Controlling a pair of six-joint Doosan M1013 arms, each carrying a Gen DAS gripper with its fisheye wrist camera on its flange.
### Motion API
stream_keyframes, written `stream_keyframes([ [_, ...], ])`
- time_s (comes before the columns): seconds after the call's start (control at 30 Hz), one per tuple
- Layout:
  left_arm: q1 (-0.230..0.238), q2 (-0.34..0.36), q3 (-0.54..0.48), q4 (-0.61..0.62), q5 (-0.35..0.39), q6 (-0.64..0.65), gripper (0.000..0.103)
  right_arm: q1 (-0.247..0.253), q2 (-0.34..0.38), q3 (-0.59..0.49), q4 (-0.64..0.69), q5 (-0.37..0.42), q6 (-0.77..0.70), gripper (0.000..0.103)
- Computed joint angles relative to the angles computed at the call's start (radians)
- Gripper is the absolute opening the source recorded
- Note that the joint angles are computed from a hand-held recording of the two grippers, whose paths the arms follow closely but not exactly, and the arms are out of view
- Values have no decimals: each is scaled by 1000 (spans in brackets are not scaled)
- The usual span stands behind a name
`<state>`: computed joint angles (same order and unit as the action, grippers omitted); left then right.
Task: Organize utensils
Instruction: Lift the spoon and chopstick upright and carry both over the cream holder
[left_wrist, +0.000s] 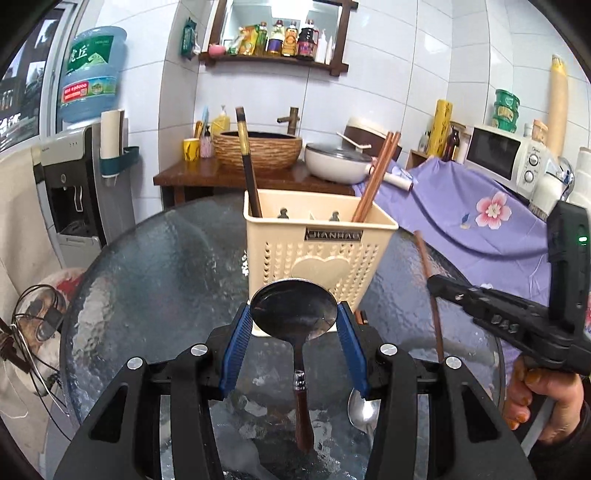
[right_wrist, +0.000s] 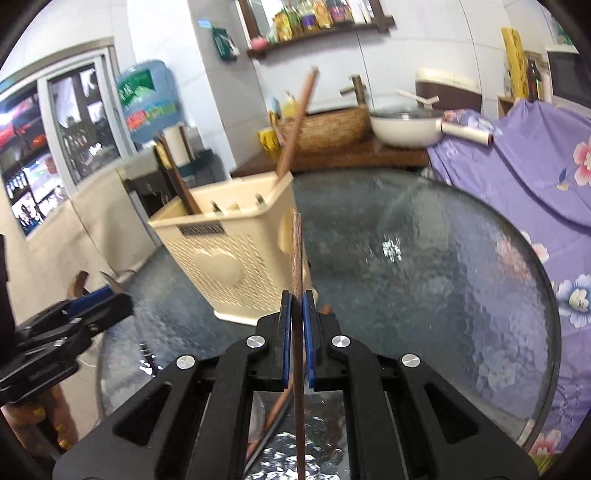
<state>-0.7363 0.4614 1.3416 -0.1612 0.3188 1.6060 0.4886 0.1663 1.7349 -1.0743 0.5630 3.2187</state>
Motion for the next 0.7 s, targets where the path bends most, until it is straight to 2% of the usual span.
stream_keyframes([
  [0.13, 8, -6, 0, -108, -6, 88, 46, 13, -20, 4, -76, -13, 48, 7],
  [0.2, 12, -12, 5, -121, -20, 109, 46, 14, -30, 7, -102, -28, 74, 7],
  [0.53, 19, -29, 10, -289, -33, 277, 46, 9, -64, 18, -164, -109, 151, 7],
  [0.7, 26, -31, -4, -356, -15, 348, 46, 16, -78, 0, -199, -99, 138, 7],
])
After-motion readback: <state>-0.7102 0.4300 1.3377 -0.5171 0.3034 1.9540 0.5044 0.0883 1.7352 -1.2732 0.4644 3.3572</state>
